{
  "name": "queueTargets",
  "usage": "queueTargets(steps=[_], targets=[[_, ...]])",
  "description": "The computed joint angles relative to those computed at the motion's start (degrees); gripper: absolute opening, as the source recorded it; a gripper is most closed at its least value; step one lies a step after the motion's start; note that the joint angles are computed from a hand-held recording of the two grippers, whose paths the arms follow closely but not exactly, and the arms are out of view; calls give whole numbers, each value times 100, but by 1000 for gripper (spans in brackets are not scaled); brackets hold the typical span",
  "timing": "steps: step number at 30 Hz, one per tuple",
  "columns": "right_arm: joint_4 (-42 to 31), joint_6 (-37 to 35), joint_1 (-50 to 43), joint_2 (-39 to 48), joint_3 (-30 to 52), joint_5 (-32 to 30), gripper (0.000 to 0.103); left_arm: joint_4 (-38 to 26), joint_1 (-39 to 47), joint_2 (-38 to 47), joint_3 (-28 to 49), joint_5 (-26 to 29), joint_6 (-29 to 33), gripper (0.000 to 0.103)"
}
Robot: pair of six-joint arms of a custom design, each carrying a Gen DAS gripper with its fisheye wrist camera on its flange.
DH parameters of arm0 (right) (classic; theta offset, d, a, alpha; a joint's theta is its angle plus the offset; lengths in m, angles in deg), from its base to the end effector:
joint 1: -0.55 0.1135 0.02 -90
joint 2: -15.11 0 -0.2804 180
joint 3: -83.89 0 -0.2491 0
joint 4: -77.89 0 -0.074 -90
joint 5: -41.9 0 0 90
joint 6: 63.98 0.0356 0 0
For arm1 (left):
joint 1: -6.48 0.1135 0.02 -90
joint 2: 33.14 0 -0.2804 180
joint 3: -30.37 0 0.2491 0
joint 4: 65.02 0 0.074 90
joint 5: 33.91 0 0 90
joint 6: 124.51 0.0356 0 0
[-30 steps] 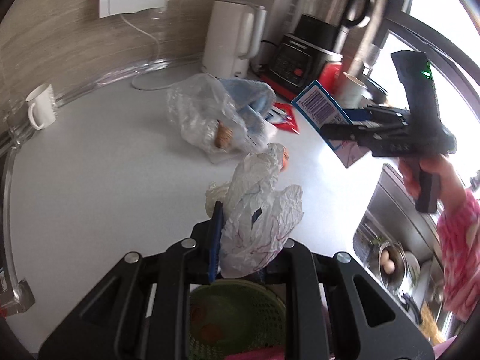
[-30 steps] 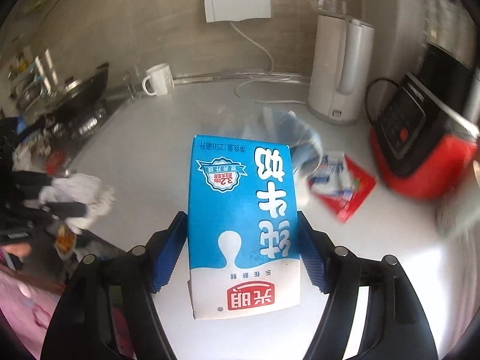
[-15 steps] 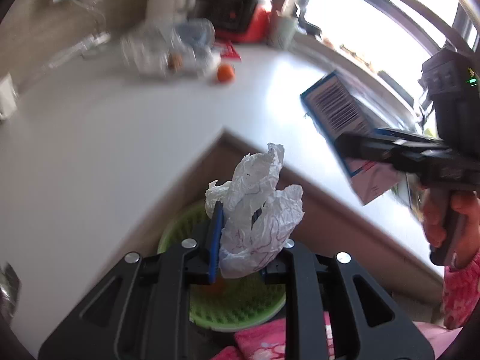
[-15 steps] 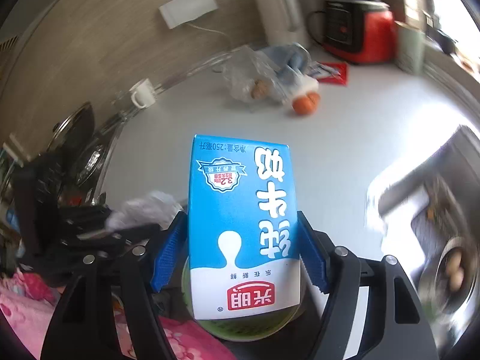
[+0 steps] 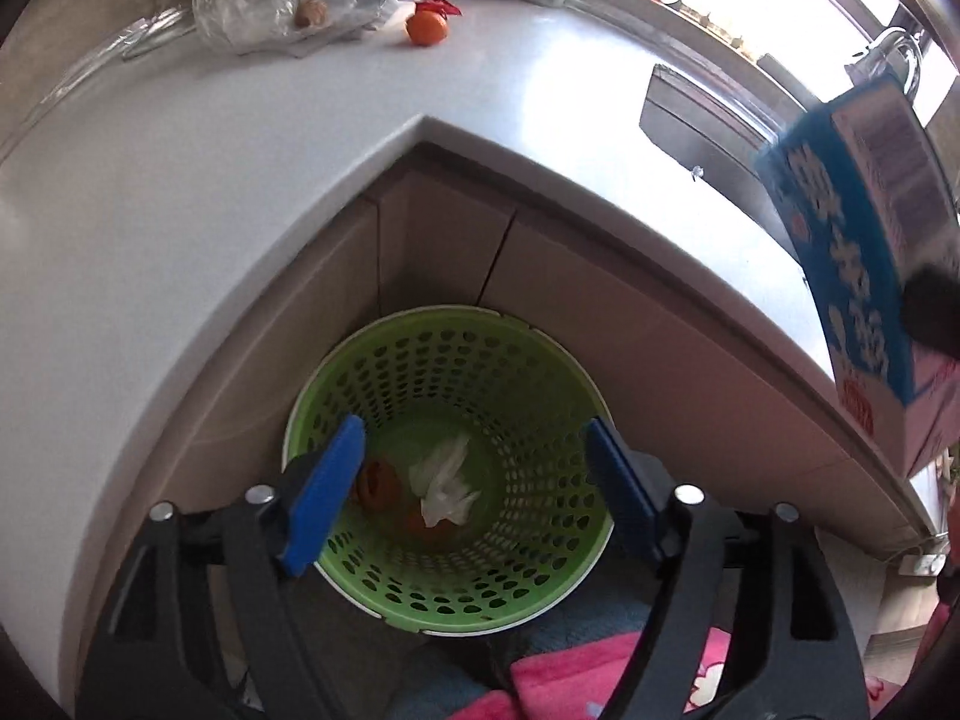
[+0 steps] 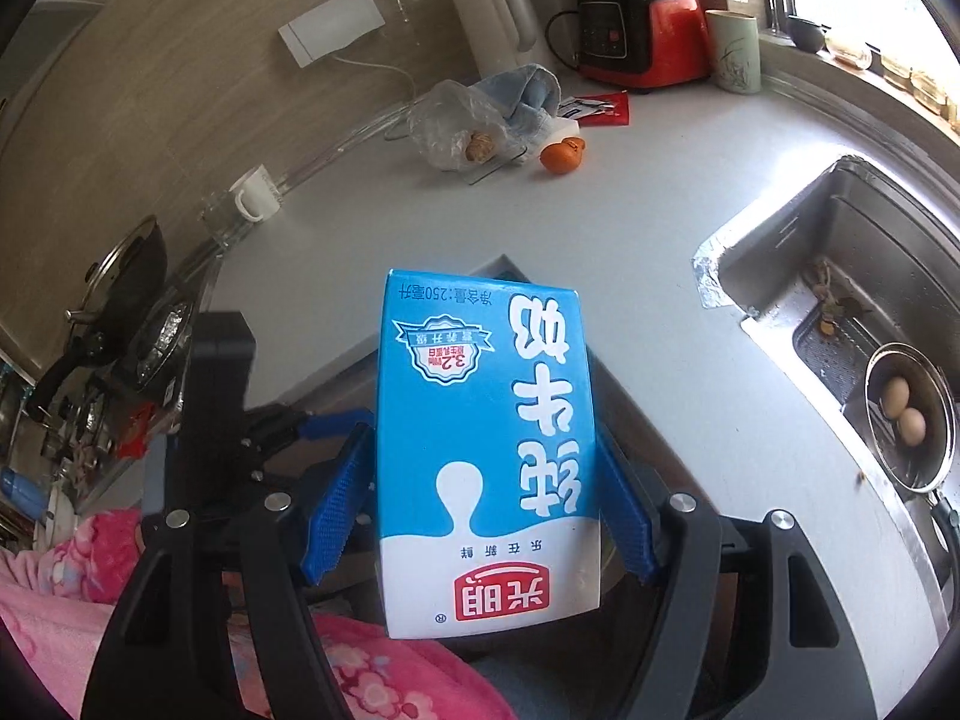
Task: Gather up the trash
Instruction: 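Lower the milk carton into the green basket and open the right gripper while the left releases the plastic, then grasp the brown round nut with the left gripper while the right approaches the orange peel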
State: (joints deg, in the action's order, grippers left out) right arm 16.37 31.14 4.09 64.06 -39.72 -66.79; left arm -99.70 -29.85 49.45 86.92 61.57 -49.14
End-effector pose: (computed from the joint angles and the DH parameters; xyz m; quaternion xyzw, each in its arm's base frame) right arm 0.1451 0.0204 0.2700 -0.0371 0.9392 0.1770 0.2917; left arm 0.2084 -0.1575 0.1867 0.1938 0.9469 -0.1504 0.2080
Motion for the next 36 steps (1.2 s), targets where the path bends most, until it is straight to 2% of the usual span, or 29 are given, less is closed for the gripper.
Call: queueTargets(steps=[3,5,9,13,18,22,26,31,36], targets=[[62,158,173,-87,-140,78,71,-184,197,-290,26,139,-58,76],[181,290,370,-41,-265,182,71,-372,441,-647,60,181,-86,82],[603,572,890,276,-571,345,71,-817,816,-1171,297,-173,101,89],[1241,794,1586,842,-878,728,72,-1006,1034,-1338,526,-418,241,91],[1685,974,2072,1682,-1020,1064,73,-1129,1284,-1482,605,-361,344,92],[1649,1028,2010,1685,-947,974,82,-1131,1410,-1426,667,-322,378,92],[1472,818,1761,1524,-708,1020,83,-1036,1502,-1231,767,-249,309,92],[1360,287,1227,1616,-344,932,83,-943,1472,-979,968,-303,228,92],[1375,-482,568,2235,245,706,83,-876,1390,-648,1261,-431,155,92]])
